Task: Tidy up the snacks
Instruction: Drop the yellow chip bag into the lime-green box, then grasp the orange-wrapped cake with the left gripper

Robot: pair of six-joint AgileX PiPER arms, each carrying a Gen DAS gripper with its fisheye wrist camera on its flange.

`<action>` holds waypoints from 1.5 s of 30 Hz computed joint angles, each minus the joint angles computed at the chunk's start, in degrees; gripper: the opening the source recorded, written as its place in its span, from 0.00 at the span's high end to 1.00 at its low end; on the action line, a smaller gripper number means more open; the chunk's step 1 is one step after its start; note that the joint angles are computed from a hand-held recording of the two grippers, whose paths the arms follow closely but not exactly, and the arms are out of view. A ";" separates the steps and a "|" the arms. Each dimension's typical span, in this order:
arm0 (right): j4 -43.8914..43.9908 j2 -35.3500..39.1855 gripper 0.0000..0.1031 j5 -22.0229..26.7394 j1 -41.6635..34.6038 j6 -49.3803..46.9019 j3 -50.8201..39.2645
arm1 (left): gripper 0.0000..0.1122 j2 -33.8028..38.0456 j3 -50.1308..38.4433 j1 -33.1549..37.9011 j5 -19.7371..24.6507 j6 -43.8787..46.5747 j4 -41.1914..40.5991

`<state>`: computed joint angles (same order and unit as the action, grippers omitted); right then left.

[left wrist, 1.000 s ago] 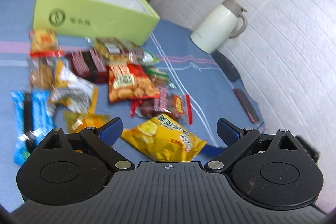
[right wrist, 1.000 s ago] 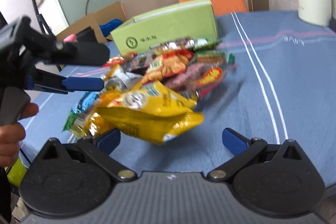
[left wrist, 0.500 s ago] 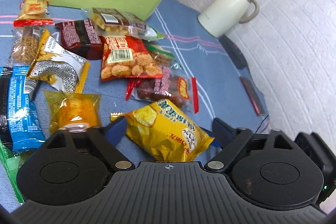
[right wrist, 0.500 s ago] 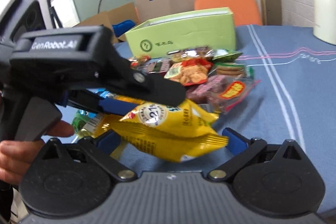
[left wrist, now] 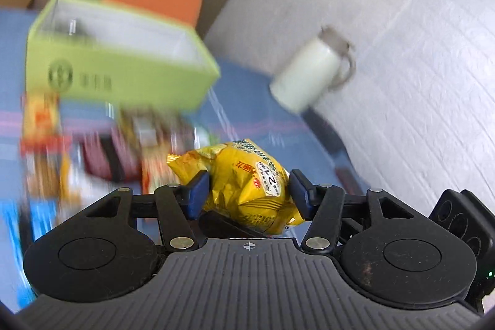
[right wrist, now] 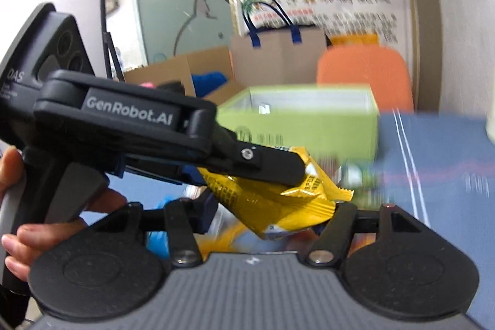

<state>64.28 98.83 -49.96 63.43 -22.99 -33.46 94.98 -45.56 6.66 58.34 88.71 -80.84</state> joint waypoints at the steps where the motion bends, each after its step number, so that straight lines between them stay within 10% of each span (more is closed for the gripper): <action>1: -3.61 -0.07 0.33 2.08 -4.14 -1.20 -1.39 | 0.64 1.15 -2.56 -1.29 -1.28 -0.59 -1.50; 13: -39.31 17.94 0.33 29.76 -39.62 4.40 -34.55 | 0.67 33.63 -56.24 -12.32 -12.22 -29.85 7.71; 17: -41.12 20.94 0.20 30.65 -41.72 4.18 -36.95 | 0.43 39.19 -64.51 -13.22 -15.51 -36.73 14.37; 30: -42.14 0.47 0.10 18.71 -34.90 20.18 -7.65 | 0.25 19.58 -30.65 -5.06 -13.20 -12.51 -4.75; 37: -24.86 -3.00 0.10 5.73 -12.77 21.51 5.99 | 0.24 7.55 -9.92 2.43 -10.44 -2.72 -3.44; 45: -1.77 6.45 0.10 5.68 9.58 17.53 0.36 | 0.26 0.37 6.49 11.03 -4.91 4.90 6.53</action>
